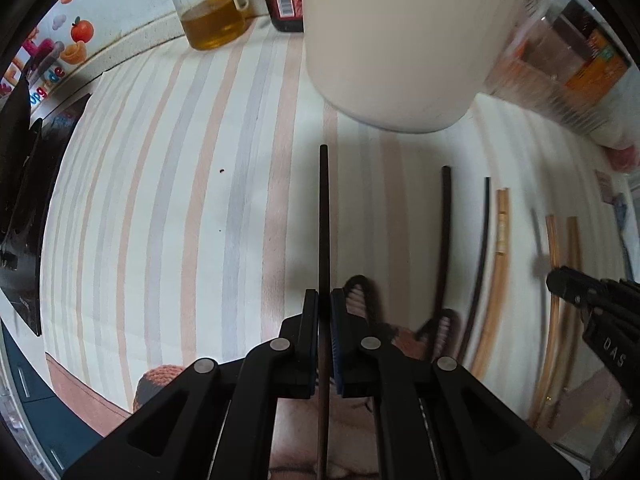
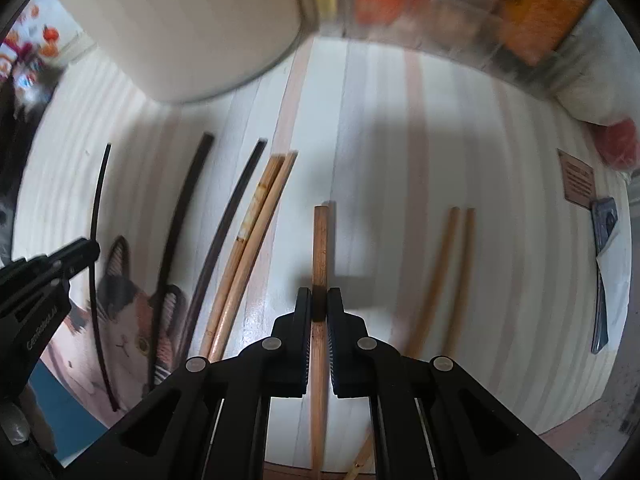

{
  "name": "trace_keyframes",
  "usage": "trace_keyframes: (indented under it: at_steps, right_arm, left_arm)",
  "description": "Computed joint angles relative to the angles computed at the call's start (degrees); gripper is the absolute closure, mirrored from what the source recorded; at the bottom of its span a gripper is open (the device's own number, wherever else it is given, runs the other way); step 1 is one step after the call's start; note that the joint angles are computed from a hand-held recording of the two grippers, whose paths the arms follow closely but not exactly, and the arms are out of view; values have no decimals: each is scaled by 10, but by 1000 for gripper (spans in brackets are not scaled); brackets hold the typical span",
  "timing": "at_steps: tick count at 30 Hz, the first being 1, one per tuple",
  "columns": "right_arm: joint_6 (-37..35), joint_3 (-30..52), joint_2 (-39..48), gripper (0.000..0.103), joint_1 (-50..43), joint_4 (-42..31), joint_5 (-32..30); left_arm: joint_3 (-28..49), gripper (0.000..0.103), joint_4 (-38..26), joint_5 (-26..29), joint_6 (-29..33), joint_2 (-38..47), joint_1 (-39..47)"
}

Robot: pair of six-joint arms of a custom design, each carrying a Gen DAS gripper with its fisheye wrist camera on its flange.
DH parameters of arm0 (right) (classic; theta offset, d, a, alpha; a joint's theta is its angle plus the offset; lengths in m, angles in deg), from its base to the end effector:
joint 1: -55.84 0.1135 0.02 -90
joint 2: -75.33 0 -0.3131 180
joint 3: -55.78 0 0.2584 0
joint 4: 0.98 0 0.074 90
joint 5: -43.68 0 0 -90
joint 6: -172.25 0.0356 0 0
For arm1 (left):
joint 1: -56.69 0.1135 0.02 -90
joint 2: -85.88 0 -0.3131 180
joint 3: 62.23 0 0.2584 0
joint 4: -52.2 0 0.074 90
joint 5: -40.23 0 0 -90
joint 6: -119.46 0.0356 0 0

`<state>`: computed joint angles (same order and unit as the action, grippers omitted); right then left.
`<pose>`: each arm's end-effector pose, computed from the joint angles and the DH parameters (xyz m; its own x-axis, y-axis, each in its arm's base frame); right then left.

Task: Organize utensils
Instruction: 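Lift both held chopsticks and lower them into the cream holder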

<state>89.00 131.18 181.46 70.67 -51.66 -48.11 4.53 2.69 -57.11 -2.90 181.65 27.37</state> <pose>0.3337 0.0895 0.1739 -0.9798 -0.1379 -0.1447 -0.1462 0.9881 0.0482 0.2631 -0.1426 0.1926 -0.9698 -0.0641 -0.2351 -0.0658 0.9978 -0.0008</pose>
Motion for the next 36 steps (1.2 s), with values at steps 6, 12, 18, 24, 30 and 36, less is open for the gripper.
trace_keyframes:
  at_steps: [6, 12, 18, 24, 30, 36]
  right_arm:
    - [3, -36, -80, 95, -21, 23, -39]
    - [0, -26, -137, 96, -26, 24, -56]
    - [-3, 16, -187, 96, -29, 24, -74]
    - [15, 121, -179, 96, -27, 15, -102]
    - [34, 295, -121, 96, -34, -7, -127]
    - [36, 513, -20, 96, -32, -53, -120]
  left_arm:
    - [12, 100, -30, 5, -2, -60, 4]
    - [40, 100, -65, -10, -13, -119, 0]
    - [91, 100, -97, -42, -11, -167, -5]
    - [187, 100, -121, -75, 17, -189, 8]
    - [338, 100, -150, -83, 70, -174, 38]
    - [496, 100, -171, -77, 117, -112, 69]
